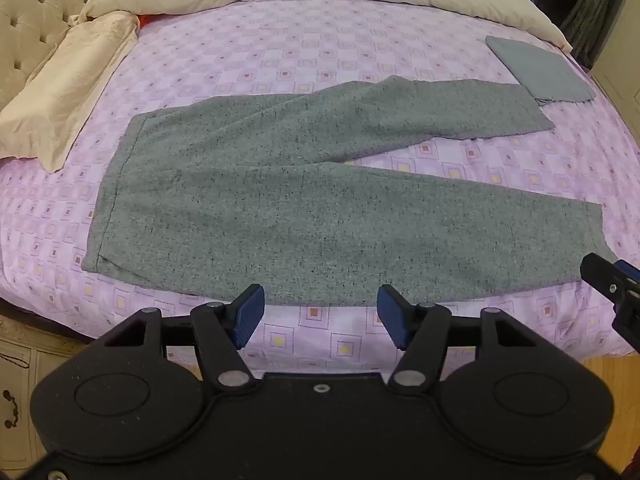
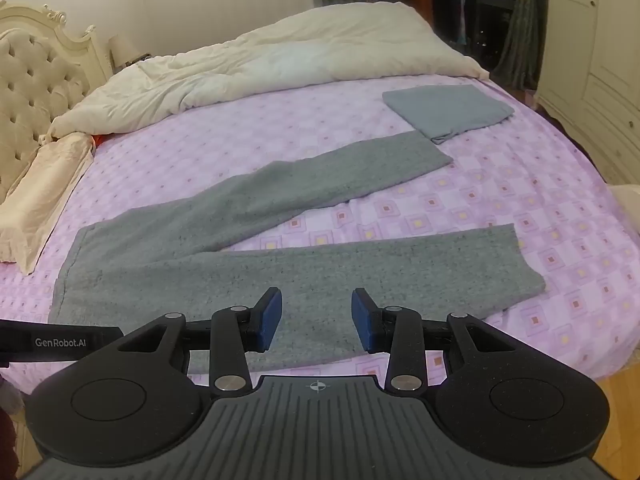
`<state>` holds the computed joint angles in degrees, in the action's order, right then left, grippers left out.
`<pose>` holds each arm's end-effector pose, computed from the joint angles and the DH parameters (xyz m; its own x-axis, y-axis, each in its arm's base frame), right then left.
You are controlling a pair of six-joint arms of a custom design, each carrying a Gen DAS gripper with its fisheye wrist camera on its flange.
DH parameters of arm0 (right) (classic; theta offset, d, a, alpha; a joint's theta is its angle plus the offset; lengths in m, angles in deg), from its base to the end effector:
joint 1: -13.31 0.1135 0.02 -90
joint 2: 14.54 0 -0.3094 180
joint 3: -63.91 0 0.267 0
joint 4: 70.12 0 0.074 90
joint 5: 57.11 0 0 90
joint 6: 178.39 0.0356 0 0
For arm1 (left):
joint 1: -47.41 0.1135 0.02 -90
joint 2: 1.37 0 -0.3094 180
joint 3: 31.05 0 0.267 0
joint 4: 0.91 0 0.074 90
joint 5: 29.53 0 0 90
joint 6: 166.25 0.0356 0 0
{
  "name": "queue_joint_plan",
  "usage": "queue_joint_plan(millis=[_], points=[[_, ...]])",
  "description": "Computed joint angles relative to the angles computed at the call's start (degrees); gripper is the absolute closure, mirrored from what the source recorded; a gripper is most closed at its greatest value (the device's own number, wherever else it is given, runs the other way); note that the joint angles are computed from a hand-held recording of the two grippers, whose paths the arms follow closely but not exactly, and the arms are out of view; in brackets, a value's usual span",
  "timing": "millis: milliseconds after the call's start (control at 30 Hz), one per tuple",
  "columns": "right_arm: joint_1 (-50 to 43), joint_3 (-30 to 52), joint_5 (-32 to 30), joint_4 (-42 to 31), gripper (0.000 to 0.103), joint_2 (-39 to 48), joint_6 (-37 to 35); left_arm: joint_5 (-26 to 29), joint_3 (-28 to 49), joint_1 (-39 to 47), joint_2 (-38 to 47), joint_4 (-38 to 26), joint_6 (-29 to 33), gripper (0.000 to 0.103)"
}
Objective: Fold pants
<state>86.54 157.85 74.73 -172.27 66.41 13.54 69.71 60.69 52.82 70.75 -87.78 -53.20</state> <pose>0.0900 0.2162 0.3786 -0.6355 0.4174 -0.6495 0.4291 0.8903 0.1522 0.2183 0.0149 0.3970 -0.8570 0.3070 -0.4138 0.3307 0.9436 0.0152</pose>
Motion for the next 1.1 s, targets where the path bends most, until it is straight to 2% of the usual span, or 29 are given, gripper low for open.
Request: queue_joint_plan(millis=[667,1100], points=[[-2.1,-1.4,-0.7,4.0,0.066,-0.4,-4.1,-1.1,0.1,-0.7,0.9,0.4,-1.2,0.038],[-2.1,-1.1,-0.7,4.0,0.066,-0.1,-3.9,-1.5,-0.4,-1.2,0.8,0.6,-1.7,0.038]])
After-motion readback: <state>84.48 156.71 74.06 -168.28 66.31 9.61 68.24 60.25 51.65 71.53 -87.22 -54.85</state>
